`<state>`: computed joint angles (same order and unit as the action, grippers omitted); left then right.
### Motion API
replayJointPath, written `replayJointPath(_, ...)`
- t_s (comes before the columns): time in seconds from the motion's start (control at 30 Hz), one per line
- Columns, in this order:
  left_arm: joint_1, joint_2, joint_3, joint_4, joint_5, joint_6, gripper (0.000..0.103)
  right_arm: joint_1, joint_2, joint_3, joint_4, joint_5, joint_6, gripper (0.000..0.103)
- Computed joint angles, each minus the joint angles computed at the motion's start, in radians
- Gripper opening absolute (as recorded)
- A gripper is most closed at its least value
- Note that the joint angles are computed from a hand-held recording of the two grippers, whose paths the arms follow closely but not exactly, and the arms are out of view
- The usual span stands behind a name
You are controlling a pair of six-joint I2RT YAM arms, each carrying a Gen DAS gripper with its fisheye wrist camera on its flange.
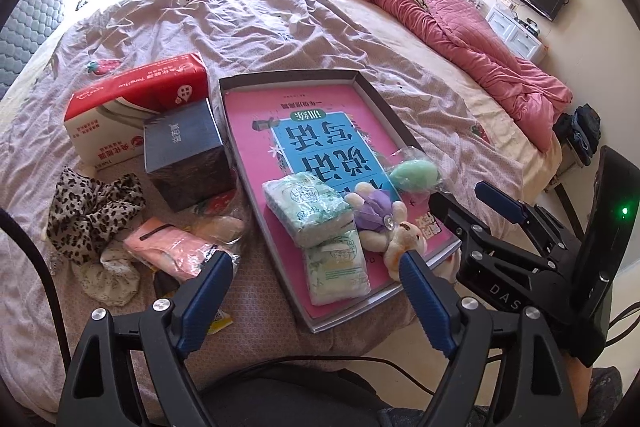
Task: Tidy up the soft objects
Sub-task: 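Withdraw both open tools from the tray back toward the pile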
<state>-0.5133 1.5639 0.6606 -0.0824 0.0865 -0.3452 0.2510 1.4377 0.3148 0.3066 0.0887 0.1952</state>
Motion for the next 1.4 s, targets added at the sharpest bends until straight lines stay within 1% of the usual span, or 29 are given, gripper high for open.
replayJointPath(0.3,0.025,-0.084,-0.025,-0.035,-0.011,0.006,0.085,0.055,-0.078,0.017,-0.075,0.048,0.026,0.072)
replayJointPath(0.43,0.027,-0.128,-0.035,-0.058,-0.049,0.020,0.085,0.087,-0.113,0.028,-0.110,0.084,0.028,0.072)
replayJointPath(0.6,0.031,-0.184,-0.051,-0.089,-0.082,0.034,0.085,0.101,-0.155,0.040,-0.151,0.097,0.038,0.072)
replayJointPath(1.07,0.100,-0.319,-0.096,-0.161,-0.101,0.046,0.085,0.235,-0.255,0.096,-0.257,0.200,0.072,0.072)
replayJointPath(1.27,0.134,-0.368,-0.112,-0.185,-0.115,0.056,0.085,0.285,-0.265,0.111,-0.269,0.201,0.092,0.072)
replayJointPath(1.4,0.167,-0.394,-0.121,-0.201,-0.106,0.067,0.085,0.316,-0.261,0.132,-0.284,0.199,0.101,0.072)
